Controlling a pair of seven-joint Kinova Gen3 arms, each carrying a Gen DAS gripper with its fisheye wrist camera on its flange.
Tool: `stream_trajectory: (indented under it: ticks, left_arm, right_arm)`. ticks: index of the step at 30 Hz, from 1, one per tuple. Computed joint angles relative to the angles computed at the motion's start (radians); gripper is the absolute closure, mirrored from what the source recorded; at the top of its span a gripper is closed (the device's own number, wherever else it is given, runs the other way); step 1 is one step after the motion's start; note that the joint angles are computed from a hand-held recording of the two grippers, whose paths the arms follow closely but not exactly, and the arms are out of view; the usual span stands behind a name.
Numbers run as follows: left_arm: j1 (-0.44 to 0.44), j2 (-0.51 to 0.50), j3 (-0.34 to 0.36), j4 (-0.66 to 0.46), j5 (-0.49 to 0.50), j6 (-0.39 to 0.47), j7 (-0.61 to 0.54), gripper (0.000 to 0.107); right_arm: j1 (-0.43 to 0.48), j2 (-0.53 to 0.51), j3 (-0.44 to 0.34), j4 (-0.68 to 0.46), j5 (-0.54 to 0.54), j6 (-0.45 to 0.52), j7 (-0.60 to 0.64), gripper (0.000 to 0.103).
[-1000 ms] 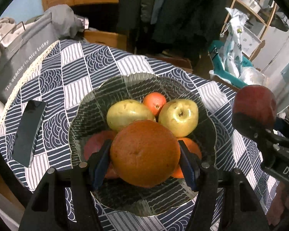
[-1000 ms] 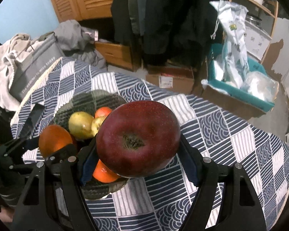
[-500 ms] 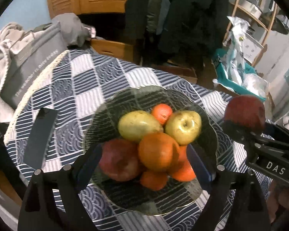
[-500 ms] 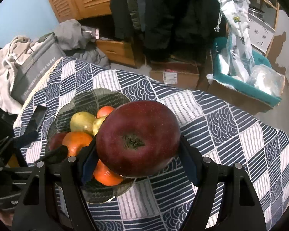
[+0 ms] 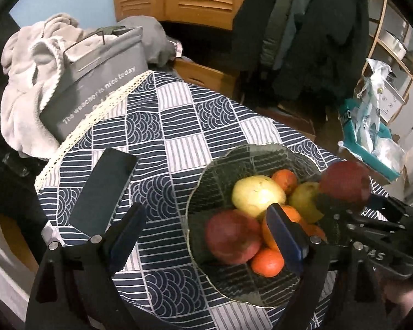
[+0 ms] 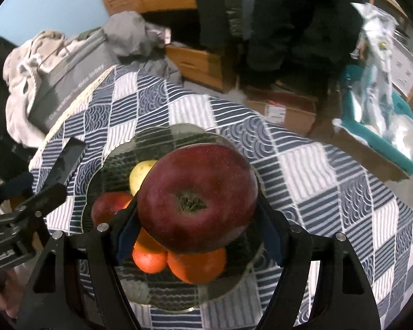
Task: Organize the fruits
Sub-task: 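Lower the red apple onto the fruit pile and open the right tool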
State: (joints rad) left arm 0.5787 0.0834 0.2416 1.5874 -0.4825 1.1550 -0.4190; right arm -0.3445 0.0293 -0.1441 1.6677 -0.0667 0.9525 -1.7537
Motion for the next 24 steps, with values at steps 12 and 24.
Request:
stream_trajectory:
  ticks: [12, 24]
  left_arm:
    - [-0.024, -0.015, -0.004, 0.016, 0.014, 0.000, -0.002, 0.018]
    - [-0.037, -0.026, 0.000, 0.019, 0.026, -0.011, -0.001, 0.018]
  right_arm:
    - [-0.054, 0.095, -0.013, -0.093, 0.064, 0.051, 0.016, 0.026]
    - [-0.051, 0.075, -0.009, -0.075, 0.021, 0.034, 0.058, 0.023]
